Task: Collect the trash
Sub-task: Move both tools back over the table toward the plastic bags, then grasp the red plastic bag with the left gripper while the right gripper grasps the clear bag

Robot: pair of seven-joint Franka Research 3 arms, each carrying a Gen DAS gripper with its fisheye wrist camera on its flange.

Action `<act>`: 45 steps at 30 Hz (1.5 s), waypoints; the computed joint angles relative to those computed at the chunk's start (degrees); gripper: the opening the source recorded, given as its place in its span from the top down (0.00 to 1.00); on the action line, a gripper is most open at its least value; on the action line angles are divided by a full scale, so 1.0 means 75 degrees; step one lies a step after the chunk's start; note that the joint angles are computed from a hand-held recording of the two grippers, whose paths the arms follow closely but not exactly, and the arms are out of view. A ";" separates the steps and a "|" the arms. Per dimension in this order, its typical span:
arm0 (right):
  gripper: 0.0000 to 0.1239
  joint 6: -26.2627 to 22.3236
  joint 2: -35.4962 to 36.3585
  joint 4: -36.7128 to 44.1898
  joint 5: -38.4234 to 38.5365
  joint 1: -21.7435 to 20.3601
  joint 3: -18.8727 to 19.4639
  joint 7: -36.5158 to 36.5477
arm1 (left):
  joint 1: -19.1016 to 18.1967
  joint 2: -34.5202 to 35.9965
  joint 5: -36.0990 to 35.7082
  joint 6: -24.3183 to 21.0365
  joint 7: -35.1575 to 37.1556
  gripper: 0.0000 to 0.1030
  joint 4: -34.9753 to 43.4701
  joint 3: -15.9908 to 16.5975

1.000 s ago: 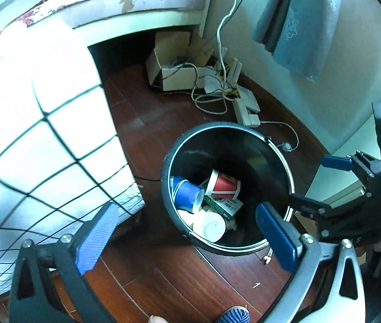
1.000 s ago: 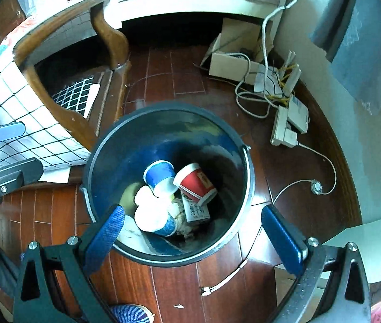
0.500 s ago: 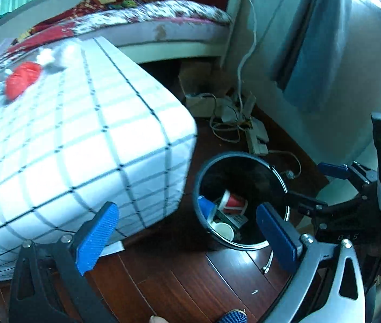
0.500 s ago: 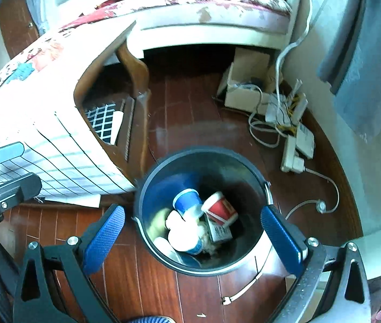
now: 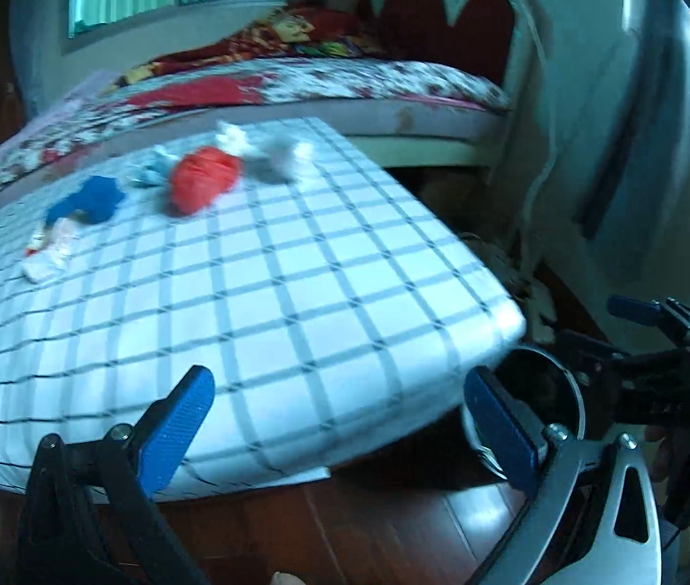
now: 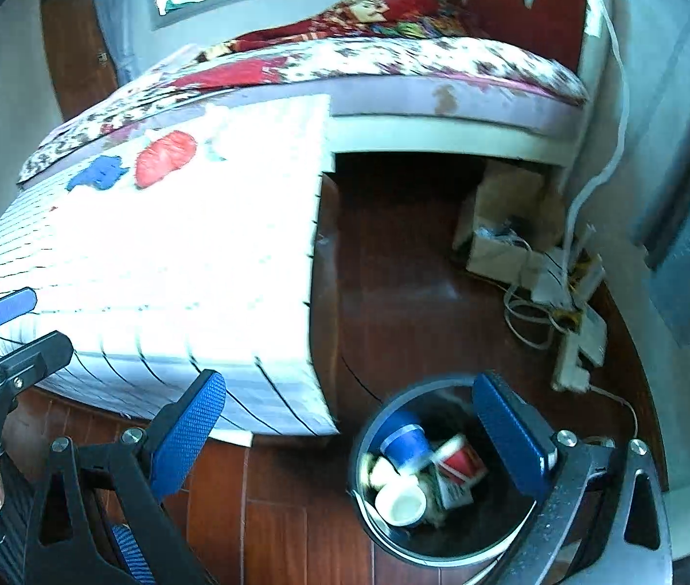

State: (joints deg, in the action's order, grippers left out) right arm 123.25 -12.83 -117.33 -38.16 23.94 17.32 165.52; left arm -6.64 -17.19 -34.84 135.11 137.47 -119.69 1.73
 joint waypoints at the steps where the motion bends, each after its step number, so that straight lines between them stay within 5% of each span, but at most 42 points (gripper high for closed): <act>1: 0.18 -0.0067 0.0255 0.0301 -0.0065 -0.0015 0.0016 -0.0139 | 0.0047 0.0124 0.0037 0.0068 -0.0052 0.01 0.0124 0.0017; 17: 0.18 0.0111 0.3050 0.3704 -0.0370 0.0934 -0.1294 -0.1896 | 0.0953 0.2168 0.0640 0.0548 -0.0986 0.01 0.2236 -0.0522; 28: 0.18 0.0461 0.4885 0.5932 0.1066 0.0870 -0.2319 -0.3641 | 0.1369 0.4131 0.1422 0.0294 -0.1647 0.23 0.4454 -0.1411; 32: 0.33 0.0829 0.5403 0.6492 0.1642 0.0726 -0.2548 -0.3919 | 0.1426 0.5014 0.1767 -0.0263 -0.2207 0.30 0.5667 -0.1658; 38: 0.34 0.0951 0.6315 0.7813 0.2323 0.0653 -0.2766 -0.4565 | 0.1480 0.5638 0.2052 -0.0739 -0.2602 0.33 0.6561 -0.1946; 45: 0.52 0.0330 0.7580 0.9776 0.3404 0.0435 -0.2828 -0.5210 | 0.1318 0.6430 0.2611 -0.1412 -0.3096 0.44 0.7772 -0.1987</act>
